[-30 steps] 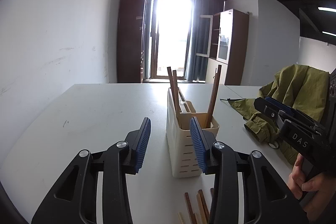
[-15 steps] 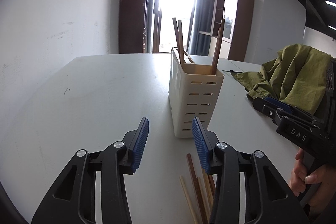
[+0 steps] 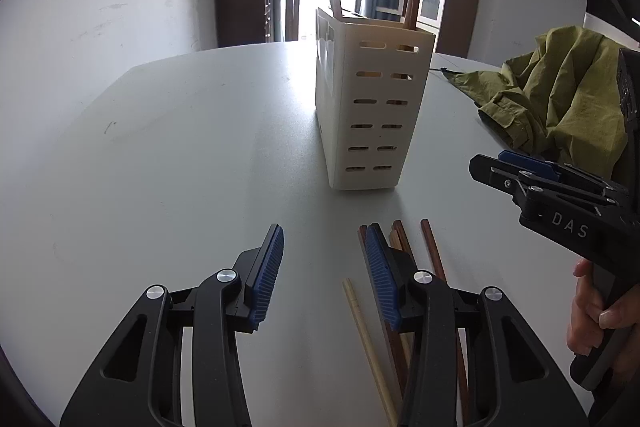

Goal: Organize utensils
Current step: 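Move both open tools back down to the chopsticks lying on the table, then close the left tool on a light chopstick while the right tool grasps a dark one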

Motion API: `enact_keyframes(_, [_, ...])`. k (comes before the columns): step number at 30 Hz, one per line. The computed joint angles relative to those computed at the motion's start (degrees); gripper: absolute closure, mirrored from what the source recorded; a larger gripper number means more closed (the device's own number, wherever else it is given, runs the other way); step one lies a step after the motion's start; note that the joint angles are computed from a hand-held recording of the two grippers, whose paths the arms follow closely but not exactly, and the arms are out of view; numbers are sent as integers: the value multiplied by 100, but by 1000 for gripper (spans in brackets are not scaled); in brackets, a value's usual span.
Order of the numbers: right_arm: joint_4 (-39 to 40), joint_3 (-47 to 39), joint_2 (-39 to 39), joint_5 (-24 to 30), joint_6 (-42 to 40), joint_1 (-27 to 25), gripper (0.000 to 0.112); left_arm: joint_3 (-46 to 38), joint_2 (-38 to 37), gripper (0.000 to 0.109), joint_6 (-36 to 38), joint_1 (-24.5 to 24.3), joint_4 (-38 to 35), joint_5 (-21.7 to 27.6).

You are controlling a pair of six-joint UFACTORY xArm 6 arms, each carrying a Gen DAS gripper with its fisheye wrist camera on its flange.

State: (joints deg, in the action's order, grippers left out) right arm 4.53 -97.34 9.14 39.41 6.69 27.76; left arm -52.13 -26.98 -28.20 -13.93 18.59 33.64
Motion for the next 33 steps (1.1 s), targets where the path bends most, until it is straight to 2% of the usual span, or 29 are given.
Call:
enact_keyframes(13, [-33, -384, 452, 804, 19, 81, 67, -103, 413, 66, 453, -46, -389, 384])
enact_keyframes(26, [-340, -596, 712, 1155, 199, 149, 67, -169, 633, 66, 678, -64, -583, 539])
enact_keyframes(29, [-329, -542, 710, 1123, 196, 166, 70, -206, 702, 66, 828, -55, -774, 569])
enact_keyframes(33, [-346, -617, 778, 1171, 204, 172, 77, -195, 712, 73, 769, -41, -738, 552])
